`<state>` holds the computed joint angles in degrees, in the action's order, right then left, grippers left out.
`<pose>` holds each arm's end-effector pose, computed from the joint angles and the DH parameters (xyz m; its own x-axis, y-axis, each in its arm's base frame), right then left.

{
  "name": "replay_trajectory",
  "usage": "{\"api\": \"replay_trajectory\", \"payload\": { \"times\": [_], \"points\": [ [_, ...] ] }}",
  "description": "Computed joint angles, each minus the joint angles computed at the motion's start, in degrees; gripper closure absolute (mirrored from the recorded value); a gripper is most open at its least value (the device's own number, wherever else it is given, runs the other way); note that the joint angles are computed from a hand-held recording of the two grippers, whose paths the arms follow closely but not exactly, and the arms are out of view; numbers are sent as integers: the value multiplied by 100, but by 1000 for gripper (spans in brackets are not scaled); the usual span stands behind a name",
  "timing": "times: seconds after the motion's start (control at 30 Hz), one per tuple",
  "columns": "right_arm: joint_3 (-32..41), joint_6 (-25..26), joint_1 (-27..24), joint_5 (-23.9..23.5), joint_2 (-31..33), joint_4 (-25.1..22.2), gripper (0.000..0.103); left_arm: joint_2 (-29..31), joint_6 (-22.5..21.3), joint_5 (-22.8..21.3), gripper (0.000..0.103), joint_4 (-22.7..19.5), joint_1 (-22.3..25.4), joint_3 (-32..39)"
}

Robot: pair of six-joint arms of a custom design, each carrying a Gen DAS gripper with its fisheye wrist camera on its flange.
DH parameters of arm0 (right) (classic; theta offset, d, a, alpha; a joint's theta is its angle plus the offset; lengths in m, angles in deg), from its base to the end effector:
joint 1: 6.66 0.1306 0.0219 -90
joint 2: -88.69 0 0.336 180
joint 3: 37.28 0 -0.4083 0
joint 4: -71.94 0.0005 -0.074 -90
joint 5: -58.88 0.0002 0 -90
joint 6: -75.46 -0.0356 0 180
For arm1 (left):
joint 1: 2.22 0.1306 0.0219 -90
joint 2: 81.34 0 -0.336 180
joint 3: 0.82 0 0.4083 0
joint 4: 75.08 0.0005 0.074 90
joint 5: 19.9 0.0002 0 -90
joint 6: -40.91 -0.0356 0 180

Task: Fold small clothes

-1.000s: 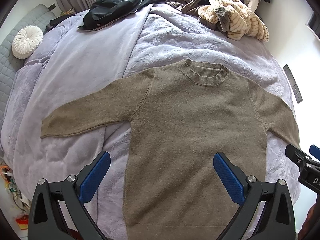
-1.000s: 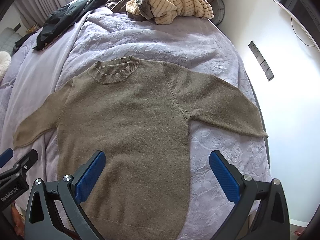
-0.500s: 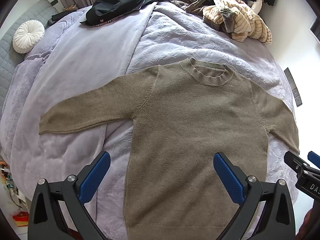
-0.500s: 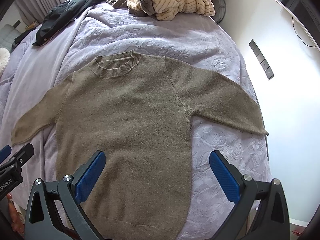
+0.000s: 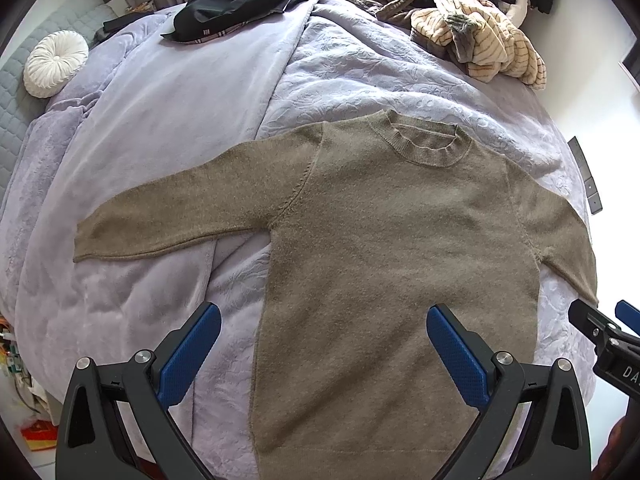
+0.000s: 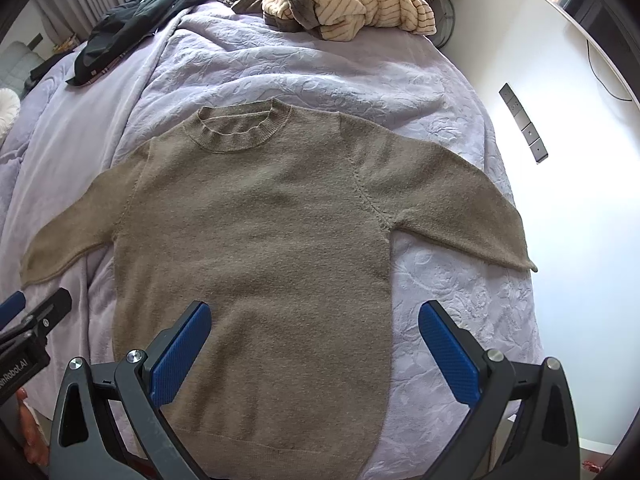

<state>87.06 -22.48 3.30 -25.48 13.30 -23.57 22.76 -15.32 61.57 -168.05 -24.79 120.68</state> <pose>0.5106 0.0856 0.4874 -0.9661 -0.0301 -0.2565 -0.0150 0.9981 -0.0604 0.4824 -0.1953 0.4728 -0.9354 -0.2065 -0.2870 -0.2099 0.9775 -0.0191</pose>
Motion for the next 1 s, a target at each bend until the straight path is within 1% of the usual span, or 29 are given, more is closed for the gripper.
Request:
{"api": "replay_trajectory", "payload": {
  "times": [0.13,0.2,0.3,0.37,0.43,0.5,0.6,0.73,0.83,0.9,0.93,1.0],
  "points": [
    [20,-35,94,41,-9,-11,0,-94,-43,69,0,100,49,-122],
    [20,-84,132,-13,-24,5,0,-184,-52,94,0,182,94,-243],
    [-11,-185,183,-237,-56,56,0,-320,-113,445,0,285,243,-498],
    [-96,-185,264,-323,-101,122,0,-510,-211,766,0,488,386,-851],
    [-236,-152,386,-397,-175,186,0,-755,-235,951,0,733,560,-1286],
    [-381,-122,534,-482,-227,214,0,-1079,-223,1077,0,1117,817,-1835],
    [-594,-172,776,-634,-259,176,0,-1506,-225,1074,0,1719,1373,-2642],
    [-901,-310,1141,-855,-320,250,0,-1770,-296,1191,0,2495,2372,-3496],
    [-1028,-328,1450,-892,-300,319,0,-1715,-93,1513,0,3133,3144,-3935],
    [-1081,-347,1632,-920,-262,349,0,-1529,64,1725,0,3484,3580,-4065],
    [-1079,-362,1706,-914,-226,331,0,-1383,166,1744,0,3638,3795,-4079],
    [-1082,-419,1846,-938,-163,304,0,-1209,326,1673,0,3828,4033,-4079]
  ]
}}
